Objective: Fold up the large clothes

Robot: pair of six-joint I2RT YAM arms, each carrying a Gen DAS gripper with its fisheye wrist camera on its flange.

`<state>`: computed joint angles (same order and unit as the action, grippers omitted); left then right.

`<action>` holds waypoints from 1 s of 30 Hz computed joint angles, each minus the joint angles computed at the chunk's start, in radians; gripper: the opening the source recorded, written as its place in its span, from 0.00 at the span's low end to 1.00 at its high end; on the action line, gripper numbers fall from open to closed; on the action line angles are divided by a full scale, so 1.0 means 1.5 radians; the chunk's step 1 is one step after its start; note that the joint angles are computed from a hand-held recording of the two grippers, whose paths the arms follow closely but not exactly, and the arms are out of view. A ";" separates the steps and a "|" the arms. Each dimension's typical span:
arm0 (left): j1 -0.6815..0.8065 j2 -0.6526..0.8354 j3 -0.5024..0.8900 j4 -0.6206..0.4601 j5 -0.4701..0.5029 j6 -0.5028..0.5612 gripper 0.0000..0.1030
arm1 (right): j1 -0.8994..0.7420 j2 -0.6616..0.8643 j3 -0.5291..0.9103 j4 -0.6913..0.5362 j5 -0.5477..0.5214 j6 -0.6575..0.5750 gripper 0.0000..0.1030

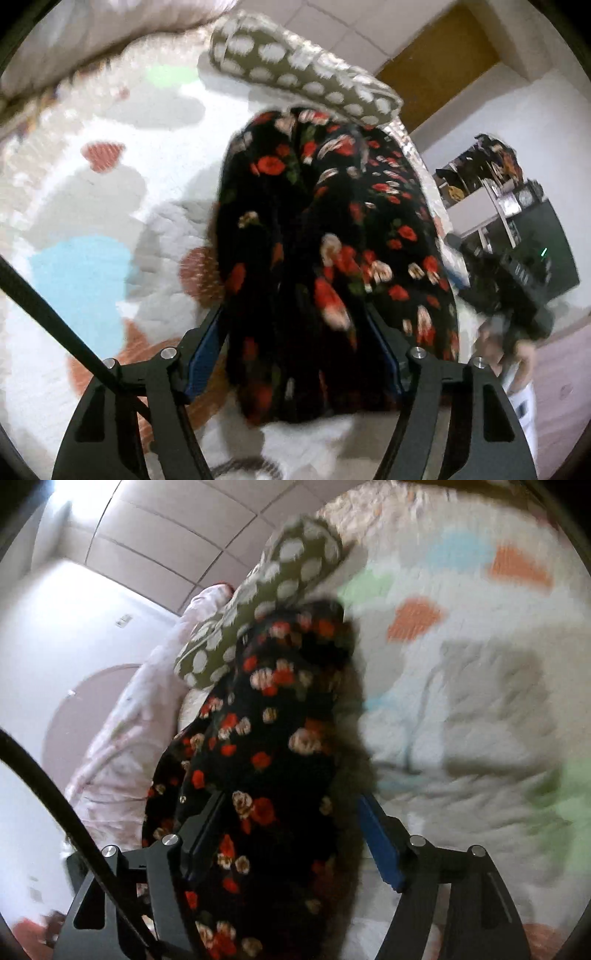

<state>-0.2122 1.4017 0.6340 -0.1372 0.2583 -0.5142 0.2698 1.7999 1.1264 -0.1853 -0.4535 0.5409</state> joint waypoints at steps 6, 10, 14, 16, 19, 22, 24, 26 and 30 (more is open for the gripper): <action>-0.029 -0.260 -0.073 -0.165 -0.149 0.028 0.69 | 0.060 -0.110 0.063 -0.086 0.114 -0.063 0.52; -0.020 -0.371 -0.104 -0.241 -0.175 0.029 0.69 | 0.155 -0.027 0.173 -0.119 0.141 -0.055 0.12; 0.016 -0.455 -0.121 -0.306 -0.174 0.054 0.69 | 0.237 0.136 0.321 -0.187 0.195 -0.043 0.12; 0.046 -0.504 -0.131 -0.343 -0.167 0.072 0.69 | 0.250 0.255 0.419 -0.226 0.140 -0.002 0.05; 0.117 -0.547 -0.150 -0.371 -0.121 0.111 0.69 | 0.295 0.318 0.461 -0.219 0.160 0.009 0.05; 0.152 -0.546 -0.169 -0.365 -0.102 0.127 0.69 | 0.324 0.313 0.437 -0.181 0.124 -0.003 0.05; 0.162 -0.537 -0.175 -0.365 -0.097 0.120 0.69 | 0.334 0.315 0.426 -0.172 0.117 -0.024 0.05; 0.154 -0.544 -0.179 -0.369 -0.095 0.107 0.69 | 0.329 0.320 0.418 -0.159 0.115 -0.026 0.03; 0.110 -0.555 -0.168 -0.385 -0.136 0.082 0.69 | 0.301 0.295 0.380 -0.129 0.068 0.005 0.02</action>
<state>-0.0471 0.5689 0.3815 -0.7142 0.0539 -0.3910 0.7217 2.2420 1.6959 -0.3795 -0.3509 0.5483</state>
